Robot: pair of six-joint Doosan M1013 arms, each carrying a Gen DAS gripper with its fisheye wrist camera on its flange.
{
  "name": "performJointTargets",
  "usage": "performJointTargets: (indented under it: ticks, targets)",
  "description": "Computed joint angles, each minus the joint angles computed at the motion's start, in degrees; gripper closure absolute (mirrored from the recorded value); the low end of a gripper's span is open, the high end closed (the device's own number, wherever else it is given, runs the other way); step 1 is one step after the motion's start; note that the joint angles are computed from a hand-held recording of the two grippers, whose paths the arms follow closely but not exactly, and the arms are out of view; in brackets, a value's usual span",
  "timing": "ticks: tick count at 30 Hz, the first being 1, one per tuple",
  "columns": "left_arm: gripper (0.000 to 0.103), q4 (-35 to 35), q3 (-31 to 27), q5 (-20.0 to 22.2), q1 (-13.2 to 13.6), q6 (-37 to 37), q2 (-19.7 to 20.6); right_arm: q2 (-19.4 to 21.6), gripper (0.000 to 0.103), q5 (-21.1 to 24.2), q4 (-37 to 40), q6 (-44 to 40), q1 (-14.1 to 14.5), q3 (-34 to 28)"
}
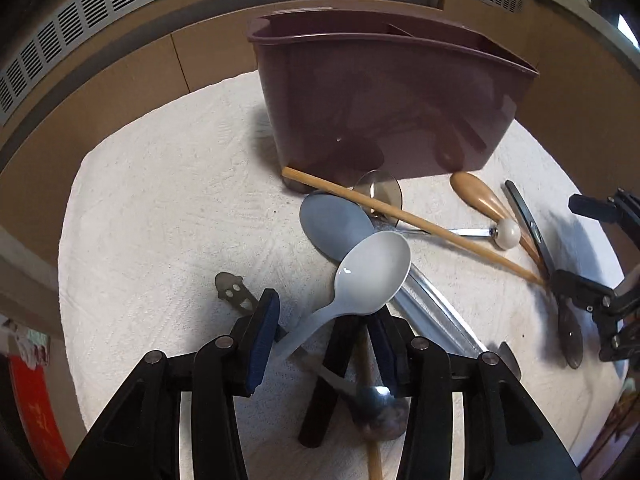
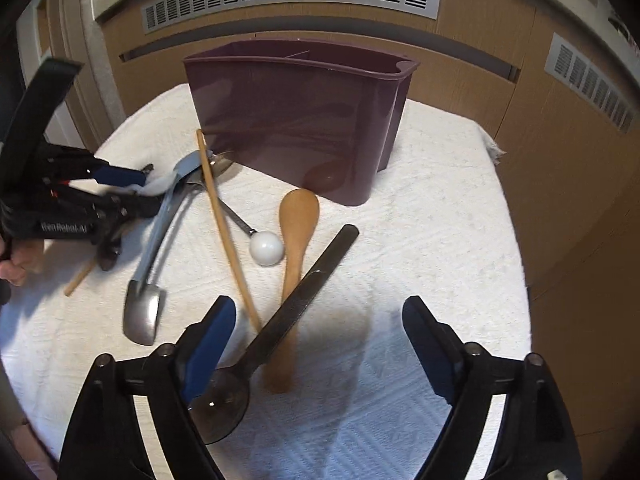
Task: Organize utensils
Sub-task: 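Grasp the white plastic spoon with the left tool while the right tool grasps a silver spoon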
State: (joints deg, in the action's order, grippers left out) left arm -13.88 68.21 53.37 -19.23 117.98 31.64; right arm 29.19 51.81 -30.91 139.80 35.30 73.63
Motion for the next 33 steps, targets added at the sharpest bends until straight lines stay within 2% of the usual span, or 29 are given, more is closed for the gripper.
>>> performJointTargets:
  ticks: [2, 3, 6, 7, 9, 13, 14, 17, 18, 19, 20, 21, 24, 29, 33]
  targets:
    - [0.062, -0.3, 0.5, 0.6, 0.2, -1.5, -0.4, 0.2, 0.011, 0.8, -1.2, 0.6, 0.1, -0.2]
    - [0.062, -1.5, 0.5, 2.3, 0.5, -1.9, -0.7, 0.2, 0.006, 1.2, -1.6, 0.9, 0.2, -0.4]
    - [0.062, -7.6, 0.0, 10.5, 2.1, -2.3, -0.8, 0.0, 0.001, 1.6, -5.8, 4.2, 0.7, 0.1]
    - [0.062, -8.2, 0.3, 11.5, 2.3, -2.1, -1.1, -0.1, 0.001, 1.9, -6.9, 5.3, 0.9, 0.2]
    - [0.062, -8.0, 1.8, 10.8, 2.3, -1.0, -2.2, 0.0, 0.001, 2.3, -7.6, 6.0, 0.9, 0.1]
    - [0.062, -10.3, 6.0, 6.2, 2.6, 4.2, -5.4, -0.2, 0.001, -1.3, -2.8, 4.0, 0.1, 0.1]
    - [0.062, -10.7, 7.1, 4.2, 2.7, 6.6, -6.2, 0.2, 0.005, -1.1, -1.7, 4.2, -0.1, -0.4]
    - [0.061, -9.1, 8.9, 1.6, 1.5, 11.7, -8.0, 1.4, 0.034, -0.5, 3.4, 2.8, -0.9, -2.3]
    - [0.061, -8.1, 8.6, 1.8, 0.8, 12.8, -7.8, 1.9, 0.055, -0.2, 5.7, 1.4, -1.2, -3.0]
    - [0.061, -7.3, 8.3, 2.6, 0.8, 14.8, -7.7, 2.5, 0.07, 0.8, 8.6, -1.0, -1.6, -4.0]
    - [0.061, -6.1, 8.2, 3.1, 0.5, 16.8, -7.7, 2.2, 0.083, -1.0, 9.6, -1.4, -1.8, -3.6]
    - [0.061, -5.0, 8.3, 3.2, 0.3, 18.0, -7.6, 2.5, 0.091, 0.3, 10.2, -2.3, -1.8, -4.3]
    - [0.061, -3.0, 7.4, 5.3, -0.6, 20.6, -6.9, 2.2, 0.093, 1.5, 6.3, -1.0, -1.1, -4.1]
    - [0.061, 0.3, 4.5, 8.2, -2.2, 20.0, -4.7, 0.6, 0.093, 0.1, 6.8, -0.9, -1.4, -2.0]
    - [0.061, -0.5, 0.6, 13.6, -2.0, 15.7, -2.2, -0.5, 0.093, -1.3, 6.5, 0.0, -1.5, -0.4]
